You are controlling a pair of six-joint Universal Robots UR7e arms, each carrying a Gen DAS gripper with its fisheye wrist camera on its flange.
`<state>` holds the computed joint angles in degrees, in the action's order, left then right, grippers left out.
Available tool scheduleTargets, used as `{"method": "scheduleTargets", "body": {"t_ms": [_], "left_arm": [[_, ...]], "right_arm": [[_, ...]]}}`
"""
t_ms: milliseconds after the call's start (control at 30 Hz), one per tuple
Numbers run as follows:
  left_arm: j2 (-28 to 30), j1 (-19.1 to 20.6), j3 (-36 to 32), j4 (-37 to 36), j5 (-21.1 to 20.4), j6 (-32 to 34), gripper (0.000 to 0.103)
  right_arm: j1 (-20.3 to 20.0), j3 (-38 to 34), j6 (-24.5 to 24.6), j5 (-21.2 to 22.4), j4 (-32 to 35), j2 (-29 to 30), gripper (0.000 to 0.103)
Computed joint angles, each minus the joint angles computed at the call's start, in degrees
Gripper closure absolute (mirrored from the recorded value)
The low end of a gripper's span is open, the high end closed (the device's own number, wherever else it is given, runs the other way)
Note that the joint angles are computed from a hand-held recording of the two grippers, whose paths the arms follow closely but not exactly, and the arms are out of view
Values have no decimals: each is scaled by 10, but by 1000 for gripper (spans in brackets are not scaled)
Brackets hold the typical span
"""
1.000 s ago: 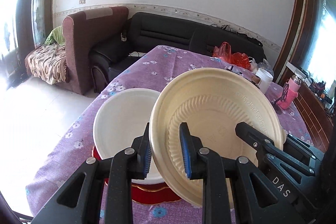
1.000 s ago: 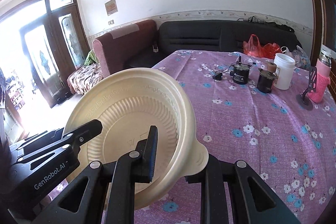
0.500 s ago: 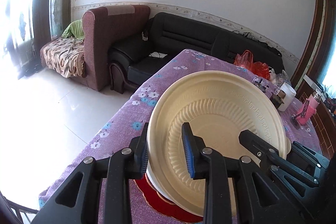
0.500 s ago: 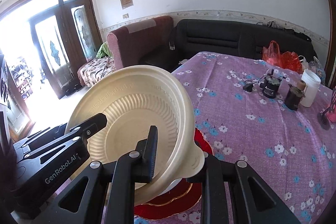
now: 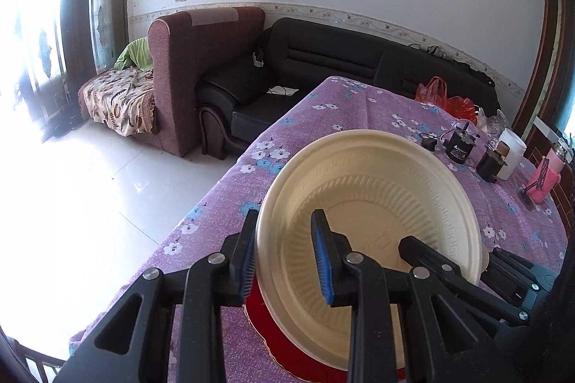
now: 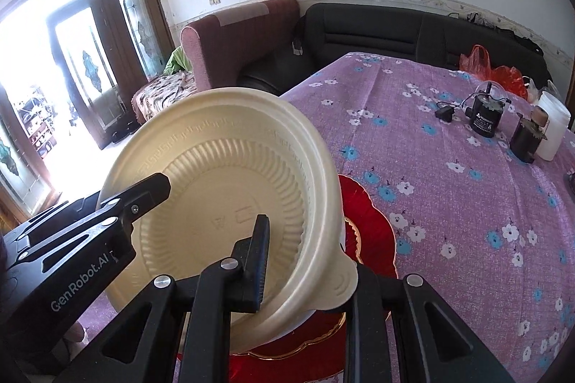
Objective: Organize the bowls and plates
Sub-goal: 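Lower the cream colander into the top white bowl and open the right tool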
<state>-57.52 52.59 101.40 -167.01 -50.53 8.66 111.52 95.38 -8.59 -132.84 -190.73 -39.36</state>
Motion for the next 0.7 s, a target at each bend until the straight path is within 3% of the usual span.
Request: {"method": "scheduleTargets", "body": {"t_ms": [300,400,467,700], "left_arm": [[0,-5,6,-19,6,10,76],[-1,-7,11,-36,10,17,70],[-2,-7,12,-42,9,18,59],[-11,-9,22,-74,10,27,37]], "right_arm": [[-6,2,2,5,-4,0,79],[-5,4,1,7,-16,1,77],[-6,10,7,14,-25,-1,67],[-5,25,17,43,-51,-13,50]]}}
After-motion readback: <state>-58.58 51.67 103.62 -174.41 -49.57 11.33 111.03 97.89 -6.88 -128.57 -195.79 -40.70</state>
